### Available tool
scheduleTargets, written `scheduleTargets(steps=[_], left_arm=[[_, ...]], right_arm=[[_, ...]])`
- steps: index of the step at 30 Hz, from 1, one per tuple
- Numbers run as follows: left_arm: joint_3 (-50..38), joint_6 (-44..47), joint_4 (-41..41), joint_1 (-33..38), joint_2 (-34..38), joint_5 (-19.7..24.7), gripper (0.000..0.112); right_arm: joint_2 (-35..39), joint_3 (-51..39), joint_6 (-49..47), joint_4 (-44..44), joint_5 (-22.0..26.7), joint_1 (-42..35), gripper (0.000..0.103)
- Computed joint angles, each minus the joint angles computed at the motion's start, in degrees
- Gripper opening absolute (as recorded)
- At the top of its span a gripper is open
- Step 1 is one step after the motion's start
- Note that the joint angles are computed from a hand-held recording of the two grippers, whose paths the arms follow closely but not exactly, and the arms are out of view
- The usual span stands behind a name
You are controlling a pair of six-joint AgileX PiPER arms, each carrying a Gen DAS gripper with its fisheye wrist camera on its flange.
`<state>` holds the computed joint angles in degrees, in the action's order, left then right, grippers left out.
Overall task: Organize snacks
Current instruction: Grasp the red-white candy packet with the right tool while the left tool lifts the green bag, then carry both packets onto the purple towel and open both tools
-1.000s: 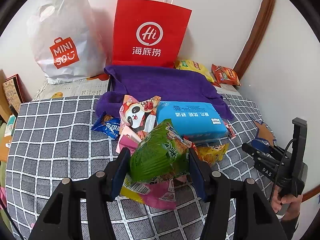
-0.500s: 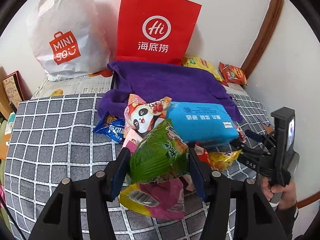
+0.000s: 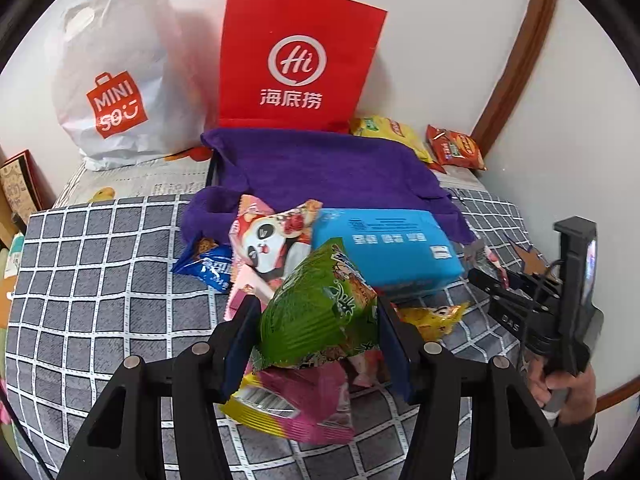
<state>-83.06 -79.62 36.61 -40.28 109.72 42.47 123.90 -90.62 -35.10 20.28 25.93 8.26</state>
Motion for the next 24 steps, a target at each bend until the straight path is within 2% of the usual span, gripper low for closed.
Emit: scheduleTargets(steps=[7,12,15,24], left_arm=[[-3.3,2.5,-0.7,-1.4,0.6,1.3,0.055],[-4.6,3.7,-0.9,-2.0,-0.6,2.1,0.055],[-6.6,4.9,-0.6,-2.4,-0.8,4.2,0.055],[-13.6,10.1,-1.2,-1.4,-0.2,9.0,0.055]], right_arm=[[-10.0,9.5,-7.7,9.9,0.0,-1.5,0.032],[-14.2,11.1,-8.2,12.0,1.3,-0.7,0.032],[-15.5,10.7,-8.4,12.8,2.2,-0.1,0.032],[-14.7,2.4,-0.8,7.6,6.3,2.6,0.033]])
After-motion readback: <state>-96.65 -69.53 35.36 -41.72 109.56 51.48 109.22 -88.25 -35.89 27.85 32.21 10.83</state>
